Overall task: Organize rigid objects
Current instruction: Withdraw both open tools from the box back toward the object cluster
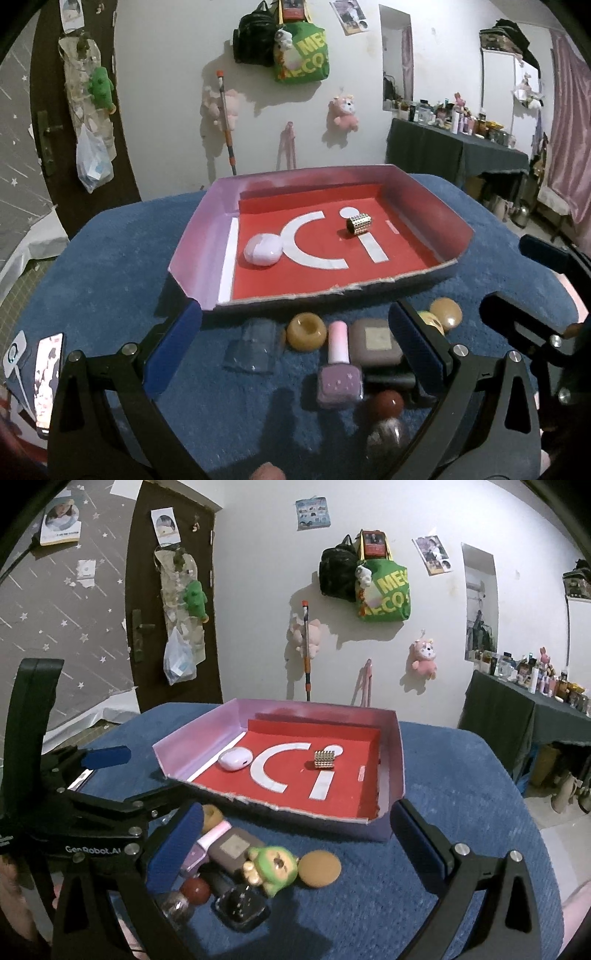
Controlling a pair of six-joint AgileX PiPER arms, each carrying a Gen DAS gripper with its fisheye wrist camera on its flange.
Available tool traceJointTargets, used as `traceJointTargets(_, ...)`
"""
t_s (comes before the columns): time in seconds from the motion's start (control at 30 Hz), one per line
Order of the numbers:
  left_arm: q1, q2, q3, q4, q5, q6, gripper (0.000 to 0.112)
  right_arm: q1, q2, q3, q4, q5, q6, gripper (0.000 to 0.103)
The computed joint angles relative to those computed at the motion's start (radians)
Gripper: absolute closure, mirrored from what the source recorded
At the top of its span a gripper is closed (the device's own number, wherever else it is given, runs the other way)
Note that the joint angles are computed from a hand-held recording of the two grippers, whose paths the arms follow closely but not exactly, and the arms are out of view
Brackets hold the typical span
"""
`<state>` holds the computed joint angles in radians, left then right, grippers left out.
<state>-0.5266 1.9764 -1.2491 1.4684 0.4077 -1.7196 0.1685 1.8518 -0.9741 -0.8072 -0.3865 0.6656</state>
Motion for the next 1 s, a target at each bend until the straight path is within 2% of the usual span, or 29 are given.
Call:
traceJointTargets(0.37,-0.010,-0.031,0.099,0.044,-0.036,-0.101,0.009,0.005,-0.019,0.081,0.010,-0.014,-0.022,0.000)
traceJointTargets(0.83,-0.024,-0.047,0.193,0.079,-0.056,-0.203,0.009,-0.013,0.015,0.133,-0.113,-0.019,0.102,0.000)
traceJointTargets(1.0,-0.029,-0.040,0.211,0.088,-0.040,-0.221,0.009,-0.011,0.033,0.133,-0.120,-0.002,0.111,0.000)
